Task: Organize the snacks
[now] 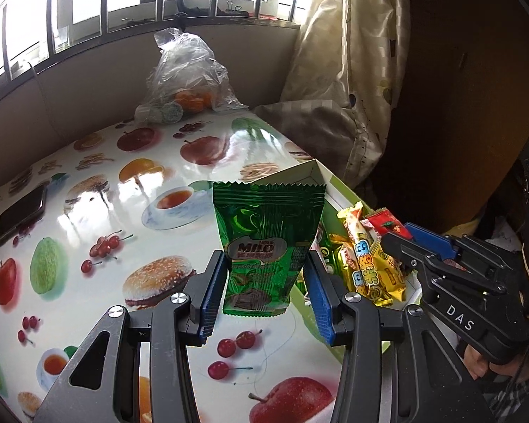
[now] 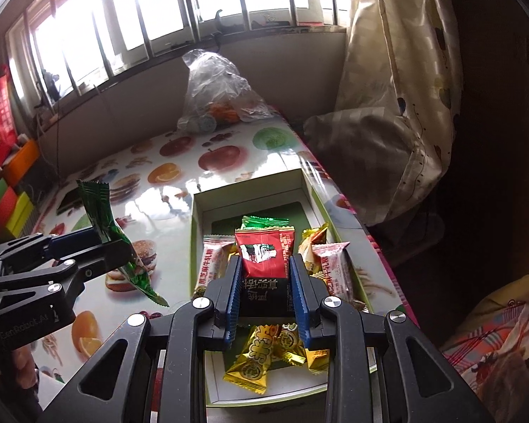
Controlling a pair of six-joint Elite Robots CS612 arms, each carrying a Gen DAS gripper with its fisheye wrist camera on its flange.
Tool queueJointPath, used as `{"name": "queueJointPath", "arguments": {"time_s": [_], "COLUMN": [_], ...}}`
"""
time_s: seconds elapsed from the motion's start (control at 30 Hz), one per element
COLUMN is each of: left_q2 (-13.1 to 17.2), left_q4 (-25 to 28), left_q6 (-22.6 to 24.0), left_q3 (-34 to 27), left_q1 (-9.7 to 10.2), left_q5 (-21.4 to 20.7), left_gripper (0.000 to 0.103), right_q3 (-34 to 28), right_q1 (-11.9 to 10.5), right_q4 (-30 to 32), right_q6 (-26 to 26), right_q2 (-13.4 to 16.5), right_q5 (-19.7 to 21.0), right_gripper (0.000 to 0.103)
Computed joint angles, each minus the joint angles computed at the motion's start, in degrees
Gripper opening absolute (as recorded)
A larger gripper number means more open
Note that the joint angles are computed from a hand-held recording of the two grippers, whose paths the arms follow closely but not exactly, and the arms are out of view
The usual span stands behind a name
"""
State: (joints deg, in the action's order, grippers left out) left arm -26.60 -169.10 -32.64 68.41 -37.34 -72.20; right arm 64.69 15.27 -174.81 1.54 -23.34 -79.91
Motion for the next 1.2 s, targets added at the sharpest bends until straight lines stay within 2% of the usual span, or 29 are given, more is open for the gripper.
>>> {"name": "queueJointPath", "arguments": {"time_s": [0.47, 0.87, 1.0, 1.13, 1.2], "left_q2": [3.52, 5.43, 5.86, 6.42, 6.58], "left_q4": [4.04, 6.51, 7.29, 7.60, 8.01], "left_q6": [-0.29, -0.85, -0.21, -0.51, -0.11], "left_q3": [-6.64, -10.14, -11.15, -12.21, -12.57], "left_q1": [0.67, 1.16, 0.91, 1.09, 0.88], "left_q5": [-3.31, -5.00, -4.27, -5.63, -4.67], "left_gripper": [0.046, 0.046, 0.046, 0.046, 0.046], "right_q3": [-0.74, -2.18, -2.89, -3.24, -3.35], "right_q1": [-1.02, -1.24, -1.20, -1.16, -1.18], "right_q4": [1.05, 2.45, 3.14, 3.42, 3.47], "right_q6": [1.34, 1.73, 1.59, 1.52, 1.43], "right_q2": [0.84, 1.83, 2.22, 2.45, 2.55], "right_q5": [-1.48, -0.72, -0.60, -0.53, -0.36], "right_gripper": [0.026, 0.026, 0.026, 0.026, 0.026]}}
